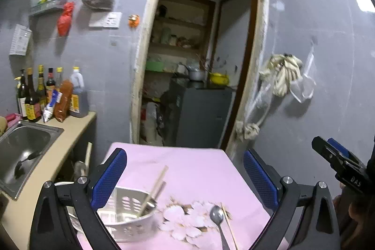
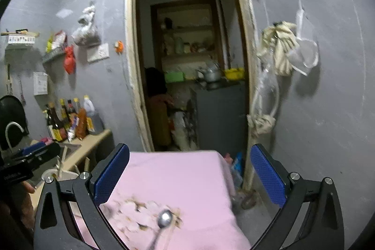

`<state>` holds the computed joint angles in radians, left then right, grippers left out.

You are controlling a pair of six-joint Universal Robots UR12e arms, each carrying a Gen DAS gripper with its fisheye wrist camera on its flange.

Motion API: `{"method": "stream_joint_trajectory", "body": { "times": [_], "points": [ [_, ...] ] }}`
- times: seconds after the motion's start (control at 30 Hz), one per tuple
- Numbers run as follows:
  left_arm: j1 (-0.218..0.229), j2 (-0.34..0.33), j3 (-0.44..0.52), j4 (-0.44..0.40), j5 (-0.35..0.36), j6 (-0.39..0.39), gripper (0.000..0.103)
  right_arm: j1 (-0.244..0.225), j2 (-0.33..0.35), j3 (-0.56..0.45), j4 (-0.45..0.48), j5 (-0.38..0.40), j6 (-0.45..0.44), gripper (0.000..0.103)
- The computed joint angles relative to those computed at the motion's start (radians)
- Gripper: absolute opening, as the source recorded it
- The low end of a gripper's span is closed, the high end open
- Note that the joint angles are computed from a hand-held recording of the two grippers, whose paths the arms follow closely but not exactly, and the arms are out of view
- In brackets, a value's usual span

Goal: Organize utensils
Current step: 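Open both tools over the caddy and move them back over the table, then grasp the last silver spoon with the left tool while the right tool grasps a chopstick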

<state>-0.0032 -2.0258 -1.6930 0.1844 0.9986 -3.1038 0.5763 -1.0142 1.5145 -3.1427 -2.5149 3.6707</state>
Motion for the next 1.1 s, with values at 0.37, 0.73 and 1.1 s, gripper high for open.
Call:
{"method": "stream_joint_trajectory", "body": {
  "times": [0.37,0.73,1.1],
  "points": [
    [-0.044,-0.006,-0.028,-0.120,0.024,0.093,0.100,-0.033,-0.045,0.124,0.177,0.066,0.197,0.101],
    [-0.071,-0.064,-0.011,-0.281,0.089,0.161,0.100,-0.076,0.001,0.140,0.278,0.339,0.221,0.101],
    [-0.077,-0.130,0.063,-0.423,0.167,0.119,0.100,-0.099,0.072,0.052,0.354,0.481,0.124,0.101]
  ]
}}
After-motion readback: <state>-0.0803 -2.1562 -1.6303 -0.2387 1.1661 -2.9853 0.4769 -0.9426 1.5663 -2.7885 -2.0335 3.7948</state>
